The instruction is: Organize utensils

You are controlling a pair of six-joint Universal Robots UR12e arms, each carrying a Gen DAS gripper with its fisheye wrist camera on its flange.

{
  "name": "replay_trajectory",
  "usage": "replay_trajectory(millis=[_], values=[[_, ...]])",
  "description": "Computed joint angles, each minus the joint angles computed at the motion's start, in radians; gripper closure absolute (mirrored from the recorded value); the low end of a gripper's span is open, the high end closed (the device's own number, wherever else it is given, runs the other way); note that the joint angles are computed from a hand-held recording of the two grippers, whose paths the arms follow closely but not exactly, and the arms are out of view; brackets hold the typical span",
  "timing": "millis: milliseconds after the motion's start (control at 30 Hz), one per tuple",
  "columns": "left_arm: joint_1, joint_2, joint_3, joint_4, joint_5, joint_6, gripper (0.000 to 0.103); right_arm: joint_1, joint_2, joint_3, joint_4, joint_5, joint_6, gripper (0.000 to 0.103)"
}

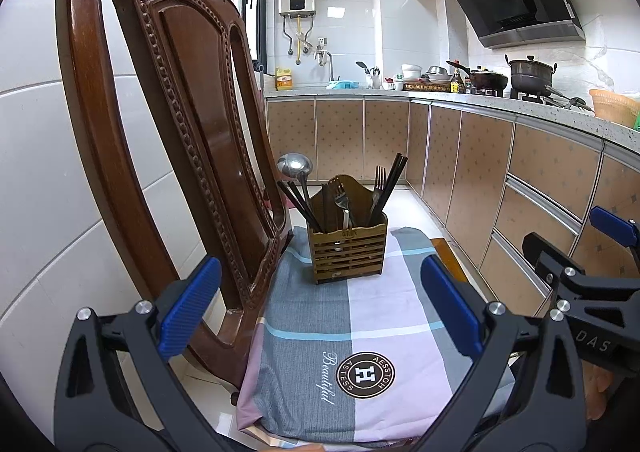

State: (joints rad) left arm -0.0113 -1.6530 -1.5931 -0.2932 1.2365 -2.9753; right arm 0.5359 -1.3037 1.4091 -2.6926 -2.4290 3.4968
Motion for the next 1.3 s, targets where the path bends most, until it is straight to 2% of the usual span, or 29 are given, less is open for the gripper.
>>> replay_trajectory(millis=[1033,1300], values=[[0.008,-0.001,0.001,-0.011,-0.014,0.011,0.004,0.007,0.007,-0.007,0.001,-0.015,0.003,0.003],[0.005,-0.003,0.004,-0.021,0.002,0.014,0.004,0.007,0.008,-0.011,0.007,-0.009,0.005,0.003]])
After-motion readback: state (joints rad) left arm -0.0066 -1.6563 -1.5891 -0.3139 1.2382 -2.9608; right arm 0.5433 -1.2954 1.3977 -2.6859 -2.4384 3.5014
